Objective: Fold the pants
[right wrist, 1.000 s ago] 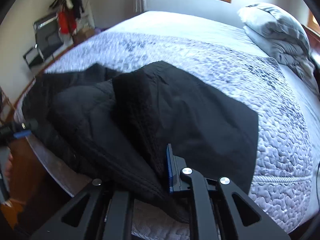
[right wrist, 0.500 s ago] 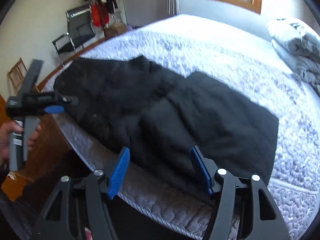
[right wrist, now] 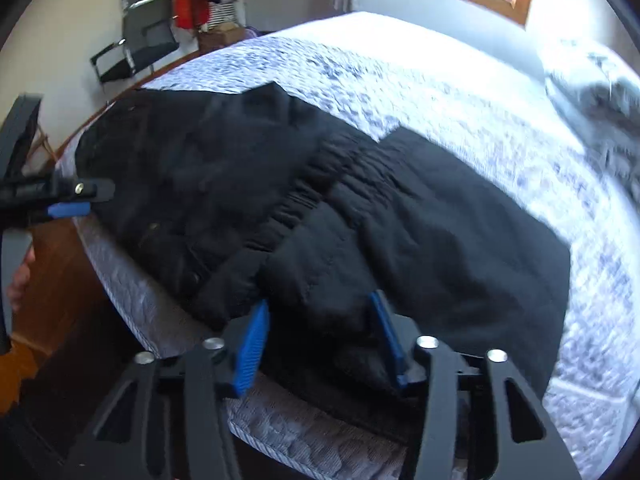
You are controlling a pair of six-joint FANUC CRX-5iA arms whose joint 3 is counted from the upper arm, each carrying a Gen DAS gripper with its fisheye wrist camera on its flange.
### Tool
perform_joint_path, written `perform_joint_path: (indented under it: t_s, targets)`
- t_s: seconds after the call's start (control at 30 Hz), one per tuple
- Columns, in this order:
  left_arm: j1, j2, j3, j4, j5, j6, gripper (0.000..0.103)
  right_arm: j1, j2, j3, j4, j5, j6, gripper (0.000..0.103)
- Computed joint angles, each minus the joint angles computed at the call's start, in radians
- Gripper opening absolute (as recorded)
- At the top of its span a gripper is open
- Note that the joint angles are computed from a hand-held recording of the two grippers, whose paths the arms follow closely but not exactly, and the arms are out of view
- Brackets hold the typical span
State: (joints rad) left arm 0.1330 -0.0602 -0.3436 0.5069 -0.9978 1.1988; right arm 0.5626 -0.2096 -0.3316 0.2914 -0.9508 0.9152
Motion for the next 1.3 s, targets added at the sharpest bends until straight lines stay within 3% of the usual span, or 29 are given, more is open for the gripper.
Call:
perform_joint_path:
  t_s: [0.03,0.13,0.37,0.7,0.87,0.93,1.0,1.07,1.17,1.3]
  targets:
    - [-0.002,-0.002,-0.001,-0.006,0.003,-0.005,0.100,-0.009,-0.004,0.003,-0.017,0.005,0.008,0.028]
    - [-0.003,-0.001,-0.004,-0.010,0.005,-0.005,0.100,0.001,-0.038,-0.014,-0.003,0.041,0.004,0.014]
    - [-0.006,0.002,-0.010,-0.006,0.008,0.000,0.100,0.027,-0.085,0.002,-0.008,0.039,0.021,0.012]
    - [-0.007,0.013,-0.008,-0.014,0.002,0.024,0.100,0.022,0.010,0.024,-0.089,0.014,0.065,0.013]
    - [0.003,0.011,-0.008,-0.009,-0.004,0.029,0.100,0.024,0.003,0.016,-0.107,0.019,0.068,0.022]
    - [0.014,0.007,-0.010,0.003,-0.012,0.019,0.100,0.013,-0.017,0.018,-0.143,0.036,0.080,0.037]
    - [0.029,0.002,-0.014,0.021,-0.014,0.006,0.100,0.016,-0.056,-0.005,-0.129,0.066,0.054,0.040]
    - [0.059,-0.007,-0.025,0.055,-0.020,-0.009,0.100,0.014,-0.094,-0.015,-0.120,0.076,0.027,0.054]
    - [0.126,-0.018,-0.067,0.176,-0.029,-0.055,0.100,0.004,-0.160,-0.043,-0.081,0.093,-0.031,0.056]
    - [0.233,-0.006,-0.159,0.435,-0.056,-0.108,0.100,-0.022,-0.210,-0.069,-0.020,0.090,-0.110,0.056]
